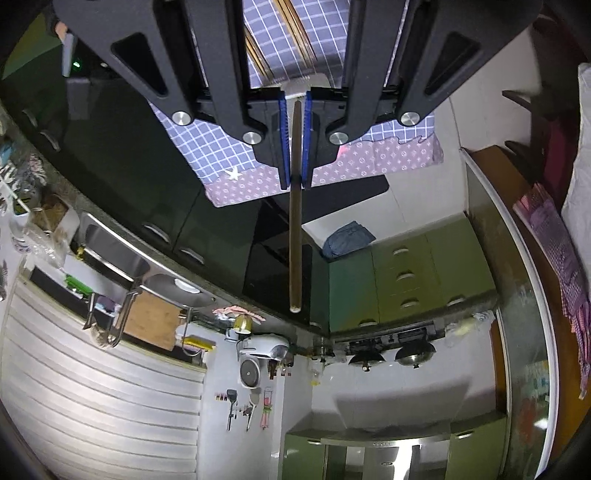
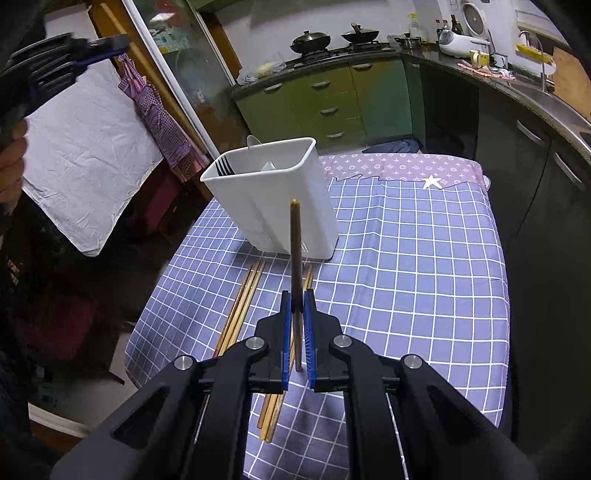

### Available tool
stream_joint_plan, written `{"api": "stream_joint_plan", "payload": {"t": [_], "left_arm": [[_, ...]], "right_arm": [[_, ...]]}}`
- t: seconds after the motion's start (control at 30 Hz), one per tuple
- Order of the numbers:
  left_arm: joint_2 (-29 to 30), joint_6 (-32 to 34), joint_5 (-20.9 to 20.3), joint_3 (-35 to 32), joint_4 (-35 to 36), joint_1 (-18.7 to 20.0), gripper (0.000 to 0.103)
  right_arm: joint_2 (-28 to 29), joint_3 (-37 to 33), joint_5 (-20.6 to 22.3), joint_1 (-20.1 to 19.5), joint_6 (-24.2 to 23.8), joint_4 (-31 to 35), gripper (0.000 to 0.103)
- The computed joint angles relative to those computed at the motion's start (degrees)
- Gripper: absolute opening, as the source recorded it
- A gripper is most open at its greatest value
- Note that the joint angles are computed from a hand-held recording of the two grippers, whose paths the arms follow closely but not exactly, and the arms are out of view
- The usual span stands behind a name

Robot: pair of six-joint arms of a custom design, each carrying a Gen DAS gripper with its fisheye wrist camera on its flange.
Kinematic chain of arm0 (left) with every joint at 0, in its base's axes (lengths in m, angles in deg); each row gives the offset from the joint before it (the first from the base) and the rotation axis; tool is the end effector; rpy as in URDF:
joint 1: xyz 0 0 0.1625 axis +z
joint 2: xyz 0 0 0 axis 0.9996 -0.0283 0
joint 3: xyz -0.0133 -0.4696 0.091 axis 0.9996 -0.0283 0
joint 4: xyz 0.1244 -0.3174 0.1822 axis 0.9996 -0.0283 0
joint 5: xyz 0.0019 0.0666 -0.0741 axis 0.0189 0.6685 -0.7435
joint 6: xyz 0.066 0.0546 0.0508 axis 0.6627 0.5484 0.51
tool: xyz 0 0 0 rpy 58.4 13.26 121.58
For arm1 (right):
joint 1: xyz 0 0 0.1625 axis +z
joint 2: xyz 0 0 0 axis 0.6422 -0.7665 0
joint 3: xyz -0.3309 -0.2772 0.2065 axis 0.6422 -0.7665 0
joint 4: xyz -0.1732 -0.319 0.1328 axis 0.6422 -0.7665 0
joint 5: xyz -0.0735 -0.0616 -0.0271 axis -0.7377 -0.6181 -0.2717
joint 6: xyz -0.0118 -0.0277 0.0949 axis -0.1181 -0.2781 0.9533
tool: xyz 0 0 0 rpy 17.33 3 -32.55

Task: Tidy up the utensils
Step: 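Carry both chopsticks over the holder and drop the left tool's chopstick in, then lower the right tool's chopstick into the holder and open the right tool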

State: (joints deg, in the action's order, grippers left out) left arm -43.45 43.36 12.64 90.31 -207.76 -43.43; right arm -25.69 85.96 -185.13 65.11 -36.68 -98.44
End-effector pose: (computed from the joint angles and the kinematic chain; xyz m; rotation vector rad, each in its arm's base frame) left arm -0.3749 -0.6749 0.4430 0.5618 2.2441 -1.0008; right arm 0.2920 -0.6581 0.2567 0.8140 -2.7289 0.5469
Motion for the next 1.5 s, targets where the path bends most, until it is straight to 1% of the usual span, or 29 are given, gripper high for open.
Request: {"api": "stream_joint_plan", "payload": {"t": [0.2, 0.4, 0.47, 0.5, 0.53, 0.67, 0.8, 0.83, 0.87, 0.9, 0.97, 1.07, 1.1, 1.13, 1.23, 1.37, 1.43, 1.5], "left_arm": [[2.9, -3.3, -0.4, -2.4, 4.6, 3.6, 0.006], [3.4, -8.0, -2.5, -1.6, 10.7, 6.7, 0.007], [3.2, -8.5, -3.0, -0.8, 11.2, 7.1, 0.014], [3.0, -8.4, -3.0, -0.3, 11.0, 7.2, 0.02], [2.6, -8.2, -3.0, 0.3, 10.5, 7.1, 0.025], [0.3, -7.1, -2.3, 3.7, 7.1, 6.3, 0.028], [-2.7, -6.7, -1.3, 7.6, 4.0, 4.9, 0.039], [-3.2, -6.7, -1.2, 8.3, 3.6, 4.7, 0.039], [-4.1, -6.7, -1.0, 9.4, 3.0, 4.3, 0.039], [-5.0, -6.7, -1.0, 10.4, 2.7, 4.0, 0.039], [-6.4, -7.3, -1.0, 12.0, 2.8, 3.5, 0.04], [-8.6, -8.6, -1.5, 14.4, 3.7, 2.9, 0.042], [-9.1, -9.0, -1.5, 15.1, 4.1, 2.7, 0.045], [-9.8, -9.5, -1.5, 16.2, 4.4, 2.5, 0.047], [-11.1, -11.0, -2.1, 18.1, 6.1, 2.1, 0.048], [-12.0, -13.8, -4.8, 19.1, 9.8, 2.4, 0.048], [-12.2, -14.8, -5.8, 19.3, 11.0, 2.6, 0.048], [-11.9, -15.1, -6.0, 19.4, 11.8, 2.8, 0.049]], "right_arm": [[-1.0, 0.4, 0.9, 0.3, -0.4, -0.6, 0.007], [-1.2, -1.6, 0.9, 1.9, -1.4, -1.5, 0.007], [-0.6, -3.4, 0.9, 2.7, -1.7, -1.4, 0.007], [-0.3, -4.4, 1.0, 3.1, -1.8, -1.1, 0.007], [0.2, -5.9, 1.1, 3.5, -1.7, -1.0, 0.007], [2.3, -11.3, 1.7, 4.9, -1.3, -2.3, 0.007], [5.1, -17.1, 2.2, 6.3, -0.9, -4.0, 0.007], [6.2, -18.8, 2.3, 6.6, -0.9, -5.0, 0.007], [7.1, -20.2, 1.9, 6.9, -1.0, -5.4, 0.007], [8.5, -22.1, 0.7, 7.3, -1.3, -6.3, 0.007], [10.9, -25.4, -1.7, 7.8, -1.6, -5.8, 0.007], [14.8, -30.8, -4.8, 7.6, -0.5, 0.2, 0.007], [15.9, -32.0, -5.5, 7.5, -0.2, 1.9, 0.007], [16.4, -32.6, -5.9, 7.4, 0.0, 3.0, 0.008], [18.4, -34.0, -7.4, 7.0, 0.7, 6.2, 0.008], [19.6, -33.9, -8.3, 6.7, 0.3, 7.0, 0.008], [19.3, -33.3, -7.8, 6.7, 0.0, 6.6, 0.016], [18.3, -31.5, -7.1, 6.7, -0.5, 5.1, 0.017]]}}
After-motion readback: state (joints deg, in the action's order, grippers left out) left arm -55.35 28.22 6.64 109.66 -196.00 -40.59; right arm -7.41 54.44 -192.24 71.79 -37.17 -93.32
